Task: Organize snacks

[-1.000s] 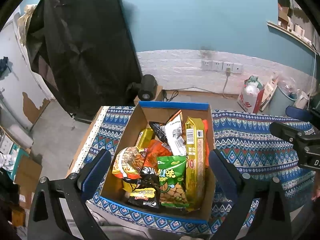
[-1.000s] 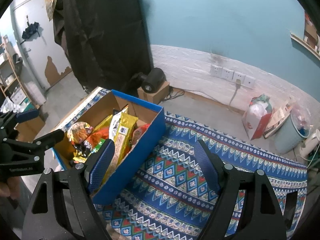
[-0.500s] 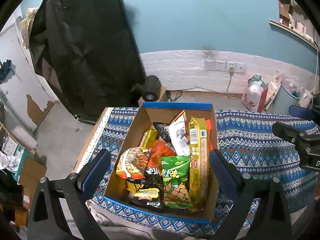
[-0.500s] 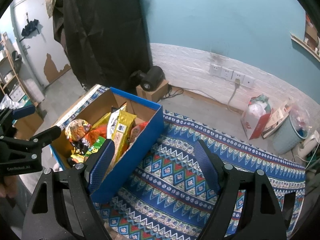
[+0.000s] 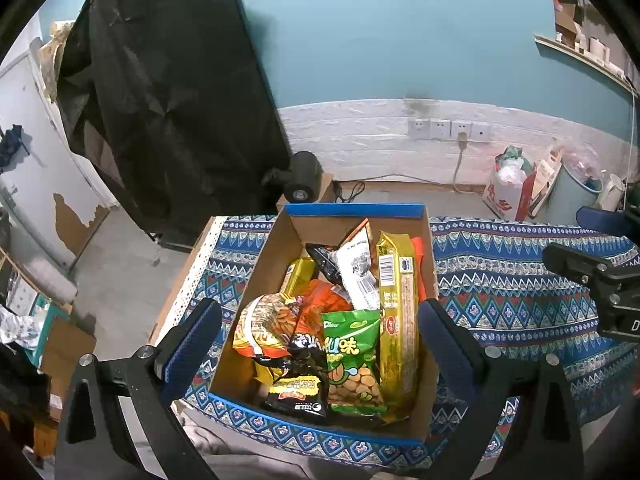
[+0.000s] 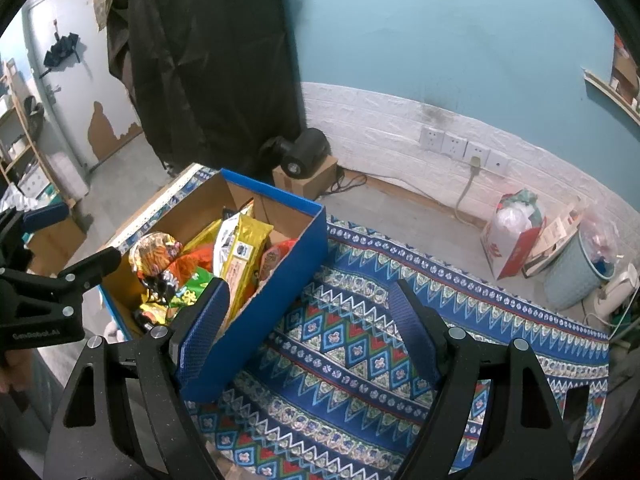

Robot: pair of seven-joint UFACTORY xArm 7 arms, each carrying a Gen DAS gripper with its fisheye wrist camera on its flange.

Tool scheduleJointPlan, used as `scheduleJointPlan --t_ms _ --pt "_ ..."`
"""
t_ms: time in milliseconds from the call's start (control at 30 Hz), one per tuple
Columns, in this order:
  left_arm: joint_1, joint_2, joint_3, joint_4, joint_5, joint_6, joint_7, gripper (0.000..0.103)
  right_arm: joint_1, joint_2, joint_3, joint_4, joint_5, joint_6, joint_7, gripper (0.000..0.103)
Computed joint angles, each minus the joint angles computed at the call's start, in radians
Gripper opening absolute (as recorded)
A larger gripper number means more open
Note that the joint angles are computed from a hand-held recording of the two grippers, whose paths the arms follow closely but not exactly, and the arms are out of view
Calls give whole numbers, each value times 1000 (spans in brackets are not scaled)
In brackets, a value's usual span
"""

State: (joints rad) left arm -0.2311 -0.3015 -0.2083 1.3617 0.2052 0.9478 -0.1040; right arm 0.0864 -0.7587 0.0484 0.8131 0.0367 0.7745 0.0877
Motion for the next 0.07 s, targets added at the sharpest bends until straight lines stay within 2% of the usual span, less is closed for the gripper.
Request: scheduleJointPlan --t_ms 67 --pt "-1 3 2 5 -4 4 4 99 -2 -2 1 -2 -1 -2 3 80"
